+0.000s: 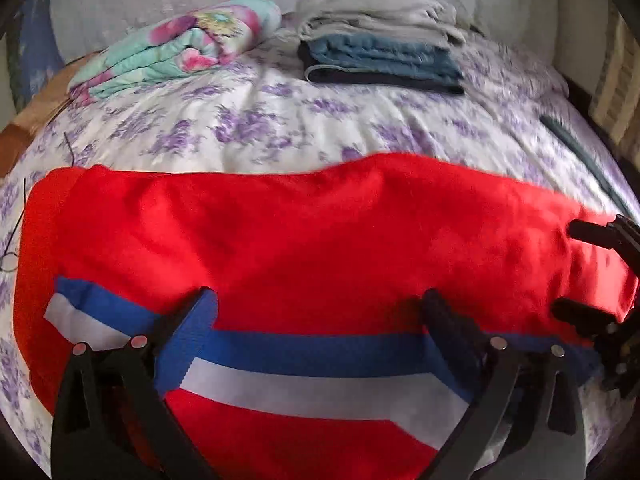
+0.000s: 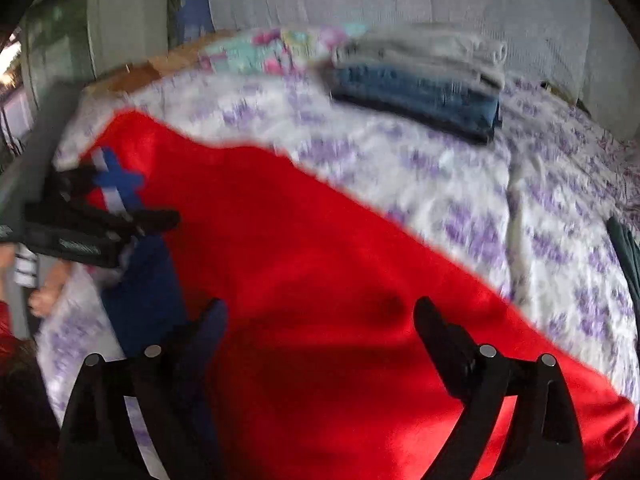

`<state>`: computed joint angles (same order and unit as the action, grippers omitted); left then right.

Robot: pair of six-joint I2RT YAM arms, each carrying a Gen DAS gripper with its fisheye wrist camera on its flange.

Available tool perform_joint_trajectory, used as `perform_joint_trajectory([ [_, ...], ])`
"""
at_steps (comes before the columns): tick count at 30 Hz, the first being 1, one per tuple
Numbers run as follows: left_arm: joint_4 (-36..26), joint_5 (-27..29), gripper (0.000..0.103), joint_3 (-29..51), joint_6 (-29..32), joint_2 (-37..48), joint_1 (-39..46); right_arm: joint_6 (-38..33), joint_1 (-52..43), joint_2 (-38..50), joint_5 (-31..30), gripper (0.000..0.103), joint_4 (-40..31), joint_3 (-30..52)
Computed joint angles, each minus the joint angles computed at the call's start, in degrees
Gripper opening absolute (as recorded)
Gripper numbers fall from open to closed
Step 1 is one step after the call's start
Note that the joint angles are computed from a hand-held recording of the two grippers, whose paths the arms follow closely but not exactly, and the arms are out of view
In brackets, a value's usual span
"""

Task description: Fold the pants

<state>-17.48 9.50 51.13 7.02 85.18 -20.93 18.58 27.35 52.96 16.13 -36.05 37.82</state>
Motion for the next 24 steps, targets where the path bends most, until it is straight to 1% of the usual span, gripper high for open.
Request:
perform_joint_trajectory([
  [2,1.42,0.10,0.099,-0.51,-0.97,-2.21,1.19,-0.40,-0.61,1.15,0.09,0.095,1.06,2.09],
  [5,4.94,-2.32,0.099,-1.52,-1.66,-5.74,2.95,-2.36,-2.98,7.63,-3.33,0.095,5.71,6.79],
  [7,4.79,-3.87,0.099,-0.06,-1.13,-3.86,4.24,-3.68,-3.45,15.52,-5.63,0.095,8.53,10.22],
  [8,4.70,-4.17,0.099,1.09,-0.20,-0.99,4.56,-3.88,-3.39,18.25,-6.58,0.095,8.85,11.33],
  [9,5.15,-4.85,0.099,1.77,2.12,2.98,4.24,-4.44,-3.96,23.08,-10.00,0.095,8.48,13.10],
  [10,6.90,-7.19,0.099,1.00,3.74,4.67,3.12,-4.79,-4.36,26.17,-12.68,0.097,7.84,14.20],
  [11,7.28,-9.87,0.098,0.83,4.59,4.49,1.58,-5.10,-4.36,27.39,-12.82,0.096,8.21,14.36],
  [13,9.66,-10.78,0.099,-1.23,5.06,3.02,0.59,-4.82,-4.85,25.66,-12.93,0.095,7.96,14.61],
  [14,9.09,-10.46,0.098,-0.55,4.95,3.66,0.75,-4.77,-4.68,23.48,-10.95,0.095,8.39,14.67],
  [15,8.75,-8.43,0.098,-0.23,4.36,3.73,1.78,-5.03,-4.14,22.51,-8.30,0.095,8.38,15.28],
  [17,8.33,-6.80,0.098,-0.65,3.79,2.86,2.62,-6.26,-3.09,22.91,-3.15,0.095,8.00,17.88],
  [20,8.85,-8.69,0.099,-1.62,3.71,2.23,1.55,-7.09,-2.43,27.95,1.30,0.095,7.04,21.81],
  [21,8.73,-8.76,0.099,-1.74,3.67,1.99,1.52,-8.21,-2.31,32.04,4.15,0.095,6.62,23.84],
  [22,8.63,-8.49,0.098,-1.53,3.69,2.12,1.73,-9.47,-2.97,35.56,5.76,0.096,5.88,25.21],
  [23,8.63,-8.54,0.098,-1.48,3.63,2.15,1.71,-10.32,-4.01,39.34,5.07,0.099,5.44,26.45],
  [24,8.61,-9.09,0.099,-1.38,3.56,2.29,1.45,-9.42,-6.32,40.30,0.48,0.099,6.95,25.81],
])
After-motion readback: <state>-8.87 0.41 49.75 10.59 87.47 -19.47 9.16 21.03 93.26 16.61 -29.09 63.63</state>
